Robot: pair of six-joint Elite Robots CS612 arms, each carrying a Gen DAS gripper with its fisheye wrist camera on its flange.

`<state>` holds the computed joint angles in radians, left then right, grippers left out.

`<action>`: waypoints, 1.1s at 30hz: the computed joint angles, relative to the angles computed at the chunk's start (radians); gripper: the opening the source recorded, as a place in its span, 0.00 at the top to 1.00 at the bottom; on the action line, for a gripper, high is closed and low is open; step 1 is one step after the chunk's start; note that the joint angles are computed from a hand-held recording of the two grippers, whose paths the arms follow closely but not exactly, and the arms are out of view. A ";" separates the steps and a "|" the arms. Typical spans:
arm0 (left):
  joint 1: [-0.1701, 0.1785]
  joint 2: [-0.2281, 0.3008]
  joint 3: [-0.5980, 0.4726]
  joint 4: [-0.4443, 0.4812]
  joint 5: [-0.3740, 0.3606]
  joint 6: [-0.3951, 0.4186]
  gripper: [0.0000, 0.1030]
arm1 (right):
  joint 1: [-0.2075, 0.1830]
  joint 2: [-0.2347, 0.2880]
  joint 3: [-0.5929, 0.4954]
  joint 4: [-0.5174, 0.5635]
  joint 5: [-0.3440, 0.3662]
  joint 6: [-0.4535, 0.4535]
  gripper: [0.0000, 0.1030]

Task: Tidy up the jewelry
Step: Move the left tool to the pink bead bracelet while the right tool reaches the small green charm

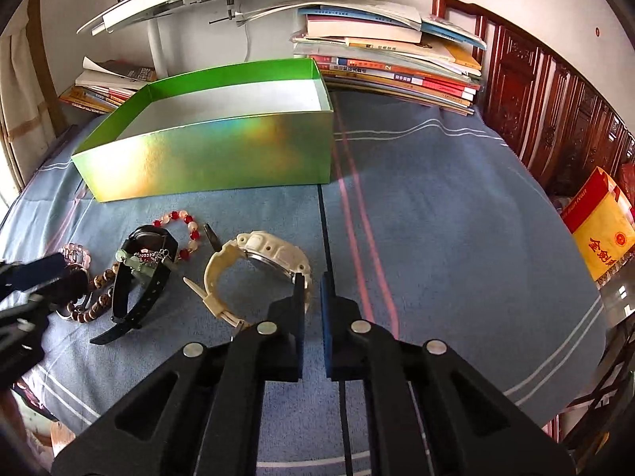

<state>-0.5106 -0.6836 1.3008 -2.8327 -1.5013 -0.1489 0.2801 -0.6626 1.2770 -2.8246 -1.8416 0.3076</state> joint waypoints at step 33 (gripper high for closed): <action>0.060 -0.031 0.062 0.033 0.118 -0.172 0.40 | 0.028 0.081 -0.189 0.085 0.325 -0.209 0.93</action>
